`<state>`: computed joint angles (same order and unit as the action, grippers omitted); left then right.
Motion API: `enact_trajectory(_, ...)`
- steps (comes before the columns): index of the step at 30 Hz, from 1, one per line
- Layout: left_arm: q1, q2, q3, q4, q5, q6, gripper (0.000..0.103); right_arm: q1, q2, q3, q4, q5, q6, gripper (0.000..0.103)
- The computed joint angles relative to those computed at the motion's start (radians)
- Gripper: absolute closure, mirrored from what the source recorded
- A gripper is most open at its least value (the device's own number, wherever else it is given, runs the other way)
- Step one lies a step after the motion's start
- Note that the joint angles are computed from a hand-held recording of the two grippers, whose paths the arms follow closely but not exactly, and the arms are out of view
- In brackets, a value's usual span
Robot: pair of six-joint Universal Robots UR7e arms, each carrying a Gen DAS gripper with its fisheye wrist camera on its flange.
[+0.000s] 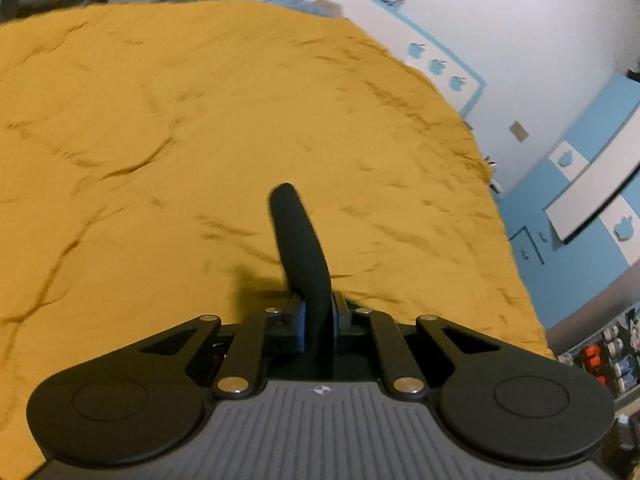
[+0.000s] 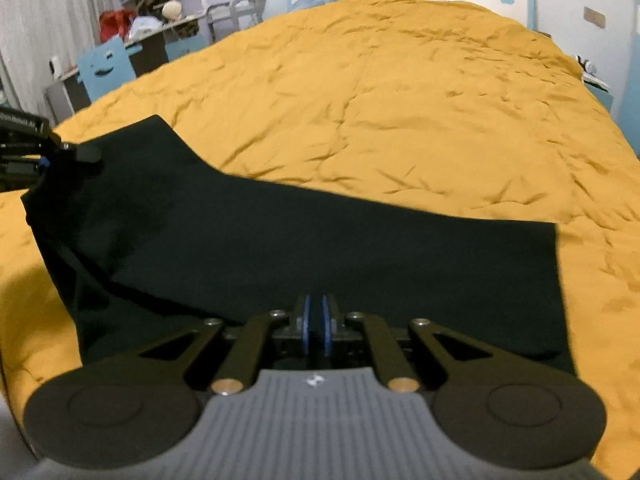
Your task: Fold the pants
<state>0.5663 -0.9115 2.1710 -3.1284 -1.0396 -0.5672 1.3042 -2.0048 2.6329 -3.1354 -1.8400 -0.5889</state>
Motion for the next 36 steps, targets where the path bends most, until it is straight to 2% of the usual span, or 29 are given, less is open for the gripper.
enact_trajectory(3,-0.059,0.045,-0.059,0.046,-0.005,-0.018,0.092,-0.067,-0.116,-0.013,0.109,0.072,0.021,0.098)
enact_trajectory(10,-0.139,0.221,-0.210,0.151,-0.069,0.020,0.092,-0.310,-0.364,-0.020,0.325,0.305,-0.010,0.098)
enact_trajectory(16,-0.140,0.347,-0.287,0.247,-0.131,0.004,0.092,-0.533,-0.522,-0.017,0.518,0.493,-0.070,0.098)
enact_trajectory(20,-0.118,0.380,-0.316,0.307,-0.181,-0.019,0.091,-0.601,-0.557,-0.020,0.592,0.560,-0.089,0.098)
enact_trajectory(23,-0.098,0.365,-0.309,0.319,-0.251,-0.027,0.080,-0.597,-0.549,-0.019,0.593,0.567,-0.080,0.097)
enact_trajectory(25,-0.079,0.352,-0.307,0.338,-0.311,-0.031,0.078,-0.565,-0.523,-0.021,0.569,0.549,-0.061,0.097)
enact_trajectory(28,-0.066,0.327,-0.284,0.349,-0.363,-0.038,0.078,-0.526,-0.493,-0.020,0.533,0.524,-0.040,0.093)
enact_trajectory(30,-0.052,0.304,-0.253,0.338,-0.416,-0.046,0.078,-0.495,-0.471,-0.018,0.495,0.488,-0.024,0.085)
enact_trajectory(34,-0.034,0.260,-0.191,0.302,-0.512,-0.016,0.078,-0.460,-0.428,-0.026,0.463,0.445,-0.001,0.085)
enact_trajectory(36,-0.036,0.235,-0.164,0.296,-0.530,-0.003,0.078,-0.437,-0.417,-0.031,0.466,0.429,0.015,0.085)
